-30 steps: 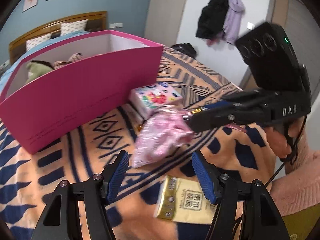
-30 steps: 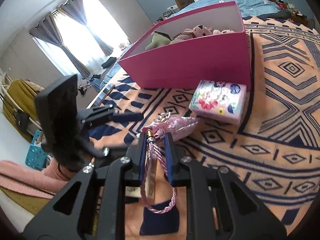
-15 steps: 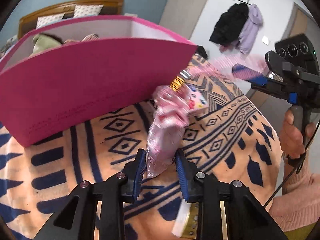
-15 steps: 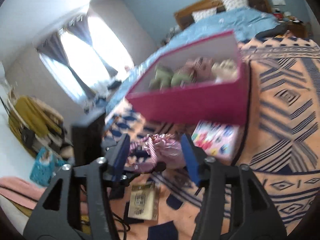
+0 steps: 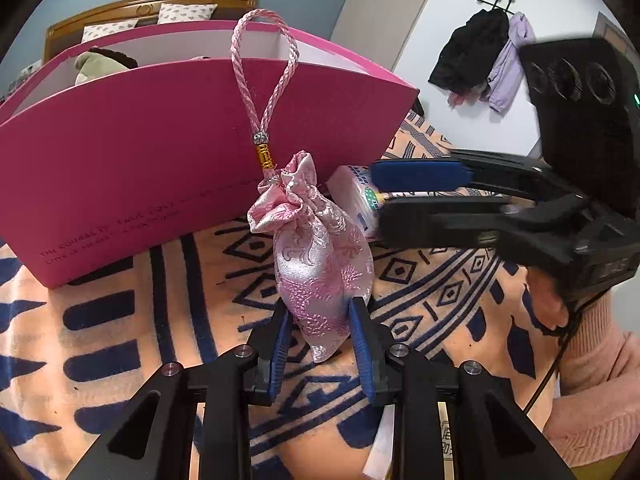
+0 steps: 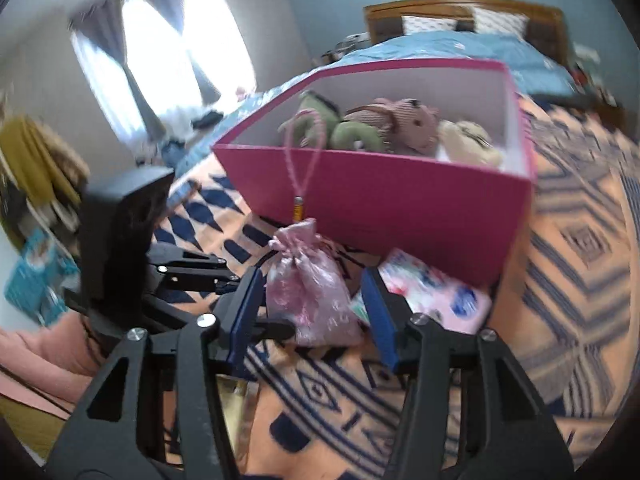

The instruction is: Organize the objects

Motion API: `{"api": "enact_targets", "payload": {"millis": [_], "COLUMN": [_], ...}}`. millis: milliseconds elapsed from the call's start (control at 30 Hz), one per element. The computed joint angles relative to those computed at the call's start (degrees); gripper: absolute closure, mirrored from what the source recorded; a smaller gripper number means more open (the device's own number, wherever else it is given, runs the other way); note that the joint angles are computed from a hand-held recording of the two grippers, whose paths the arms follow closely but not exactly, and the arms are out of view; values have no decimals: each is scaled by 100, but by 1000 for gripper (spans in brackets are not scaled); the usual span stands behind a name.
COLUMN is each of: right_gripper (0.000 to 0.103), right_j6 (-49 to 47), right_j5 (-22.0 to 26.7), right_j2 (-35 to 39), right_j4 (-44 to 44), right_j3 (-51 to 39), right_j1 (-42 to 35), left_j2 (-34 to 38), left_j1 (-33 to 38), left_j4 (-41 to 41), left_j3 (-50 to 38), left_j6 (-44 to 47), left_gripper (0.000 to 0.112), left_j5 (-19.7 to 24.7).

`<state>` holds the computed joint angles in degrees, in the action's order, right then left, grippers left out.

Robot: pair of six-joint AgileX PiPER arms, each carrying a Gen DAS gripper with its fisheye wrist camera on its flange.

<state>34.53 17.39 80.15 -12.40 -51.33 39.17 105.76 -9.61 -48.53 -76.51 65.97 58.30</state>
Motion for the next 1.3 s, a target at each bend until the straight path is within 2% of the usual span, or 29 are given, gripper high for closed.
{"api": "enact_targets", "payload": {"millis": [100,233,300,333,400,433,533,767,967,1100,1167,1300], "right_gripper": [55,55,63,63,74,76,81,82,82,82,82,82], "right_j6": [-1346,-1950,-2343,-2394,-2568,-2634,-2296,-575,248,-131,-413,-896], "right_j5": [221,582,673,684,708,678,552,510,846,958,977,1014], "right_j2": [509,921,1021,1039,1055,1055,911,36,-365,-337,-290,15], "right_j4": [1072,1470,1821,1863,2039,2133,1890,341,-682,-434,-209,231], "right_j3": [-438,-852,-949,-950,-949,-932,-794,-589,-966,-1383,-1570,-2059], "right_j1": [-201,-307,-373,-380,-400,-399,-286,70,148,-141,-334,-739], "left_j2": [-11,-6,0,-5,-45,-71,-240,-862,-874,-358,-6,484], "left_j1": [13,30,43,44,46,46,73,178,87,-1,-331,-478], "left_j4": [-24,-44,-53,-57,-88,-89,-125,-468,-475,-283,-66,230], "left_j3": [24,41,42,51,96,112,199,171,-669,-1810,-2521,-3316], "left_j6": [53,91,106,122,180,190,258,472,114,-554,-1143,-1611], "left_gripper": [84,84,84,85,85,86,86,86,86,86,86,86], "left_j5": [-13,-15,6,5,-17,-27,-15,178,507,679,643,634]}}
